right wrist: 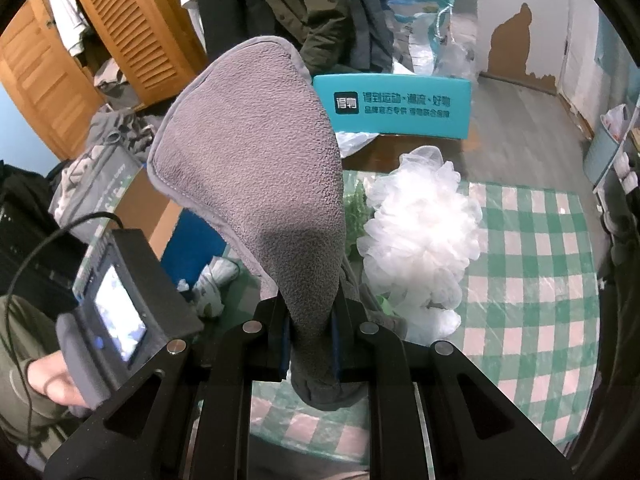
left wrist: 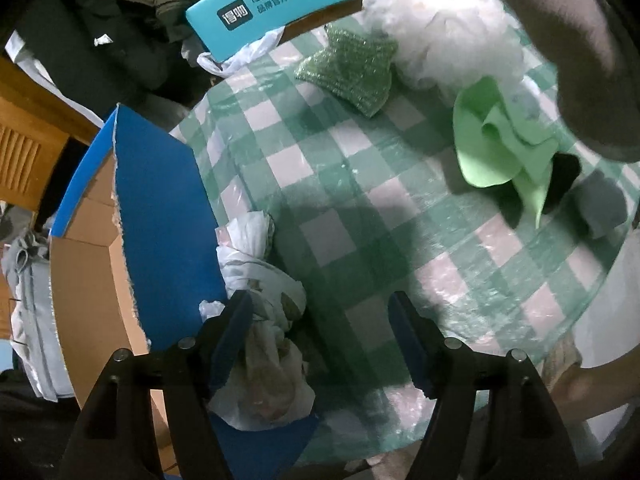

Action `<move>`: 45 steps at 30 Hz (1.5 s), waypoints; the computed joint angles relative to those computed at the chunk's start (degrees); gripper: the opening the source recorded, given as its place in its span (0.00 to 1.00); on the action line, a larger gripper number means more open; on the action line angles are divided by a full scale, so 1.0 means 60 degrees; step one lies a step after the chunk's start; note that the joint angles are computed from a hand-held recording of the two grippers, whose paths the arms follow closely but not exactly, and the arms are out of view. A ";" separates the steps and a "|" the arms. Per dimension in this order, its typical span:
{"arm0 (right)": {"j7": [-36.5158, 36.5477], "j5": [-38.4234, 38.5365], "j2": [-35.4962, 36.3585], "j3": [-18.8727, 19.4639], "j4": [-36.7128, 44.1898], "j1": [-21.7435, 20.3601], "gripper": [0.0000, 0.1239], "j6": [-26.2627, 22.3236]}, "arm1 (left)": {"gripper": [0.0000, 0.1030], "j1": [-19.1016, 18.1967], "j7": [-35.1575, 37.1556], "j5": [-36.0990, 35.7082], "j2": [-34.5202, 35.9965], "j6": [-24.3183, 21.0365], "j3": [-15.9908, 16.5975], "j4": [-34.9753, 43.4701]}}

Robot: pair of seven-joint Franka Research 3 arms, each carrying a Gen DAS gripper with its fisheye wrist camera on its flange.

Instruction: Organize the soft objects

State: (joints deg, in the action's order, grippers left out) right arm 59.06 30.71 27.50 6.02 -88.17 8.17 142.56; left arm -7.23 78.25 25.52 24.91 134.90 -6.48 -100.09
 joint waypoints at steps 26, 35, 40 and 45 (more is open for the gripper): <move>0.0139 -0.0183 0.0059 -0.0024 0.0171 0.0124 0.11 0.0018 | 0.01 0.0561 -0.0643 -0.0705 -0.0330 0.1121 -0.0039 -0.0449; 0.0146 -0.0202 0.0068 0.0000 0.0186 0.0125 0.11 0.0048 | 0.01 0.0707 -0.0749 -0.1060 -0.0951 0.1957 -0.0056 -0.0896; 0.0175 -0.0219 0.0077 -0.0003 0.0219 0.0135 0.11 0.0022 | 0.00 0.0787 -0.0652 -0.1256 -0.1225 0.2188 -0.0108 -0.1067; 0.0149 -0.0187 0.0077 0.0019 0.0231 0.0125 0.11 -0.0005 | 0.01 0.0869 -0.0594 -0.1486 -0.1534 0.2414 -0.0130 -0.1271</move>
State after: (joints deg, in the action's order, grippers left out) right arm 59.95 29.59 27.96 6.14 -86.78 8.92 142.52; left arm -2.02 74.69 16.60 15.70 149.38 -7.27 -107.72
